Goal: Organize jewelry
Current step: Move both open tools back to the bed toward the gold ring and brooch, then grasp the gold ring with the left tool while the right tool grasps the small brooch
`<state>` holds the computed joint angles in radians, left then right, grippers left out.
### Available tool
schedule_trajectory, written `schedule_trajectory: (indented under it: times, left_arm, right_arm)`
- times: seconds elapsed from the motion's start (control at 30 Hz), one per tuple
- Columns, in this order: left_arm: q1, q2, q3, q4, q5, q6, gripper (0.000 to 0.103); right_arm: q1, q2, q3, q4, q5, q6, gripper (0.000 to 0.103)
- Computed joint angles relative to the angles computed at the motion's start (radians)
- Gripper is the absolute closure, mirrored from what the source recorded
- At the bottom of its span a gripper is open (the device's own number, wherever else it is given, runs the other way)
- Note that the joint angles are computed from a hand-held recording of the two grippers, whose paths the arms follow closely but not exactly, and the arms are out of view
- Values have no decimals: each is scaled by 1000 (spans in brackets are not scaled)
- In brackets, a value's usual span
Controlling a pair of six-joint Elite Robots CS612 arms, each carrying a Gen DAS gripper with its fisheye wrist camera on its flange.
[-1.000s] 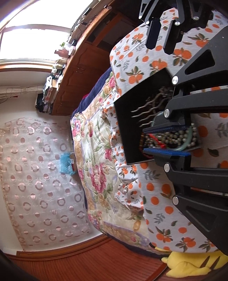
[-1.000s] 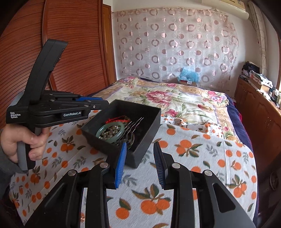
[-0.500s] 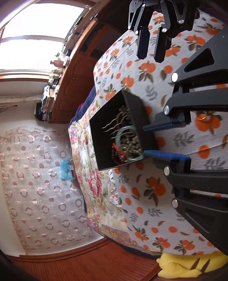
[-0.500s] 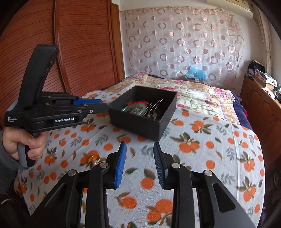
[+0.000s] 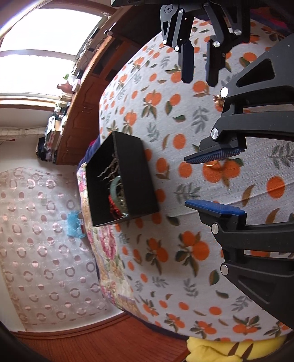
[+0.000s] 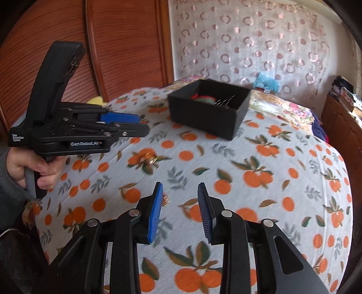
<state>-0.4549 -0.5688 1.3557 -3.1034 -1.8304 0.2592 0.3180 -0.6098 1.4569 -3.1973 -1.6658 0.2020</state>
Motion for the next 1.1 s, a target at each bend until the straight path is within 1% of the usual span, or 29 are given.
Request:
schedule_trajectory:
  times: [0.07,0.2,0.23,0.3,0.33,0.37,0.43,0.5,0.6,0.83,1.0,1.1]
  left_arm:
    - [1,-1,4,7,-2,1,72]
    - [5,-6,16,11,-12,-4,72]
    - [7,-7,21,12,-16,-4,71]
    - [8,-10,28,14,-22,-1,66]
    - [7,-11,31,13,-23,1,61]
    - [7,-12,34,12,-24,4,60]
    - [7,-12,36,19,-27,7,60]
    - [6,-11,34,30,-30,10,60]
    - [4,-10,32,39,-30,16,60]
    - [-5,-13,39,54,-45,44,60]
    - [-17,-11,38,59,-23,67,60]
    - [-22,-6,29,65,-7,67,60]
  right_arm:
    - [2,6,-14,27,16,-15,69]
    - [7,15,-37,75,24,-40,69]
    - [8,16,-41,86,22,-46,69]
    - [9,18,-46,99,20,-49,70]
    - [8,19,-48,105,20,-51,72]
    - [10,21,-53,112,16,-55,76]
    - [12,23,-58,121,8,-61,78]
    - [15,24,-63,130,-7,-73,86]
    - [15,21,-56,129,-14,-90,87]
    - [7,4,-19,75,-25,-59,87]
    - [3,-3,-2,52,-31,-43,86]
    - [2,-5,1,47,-33,-38,86]
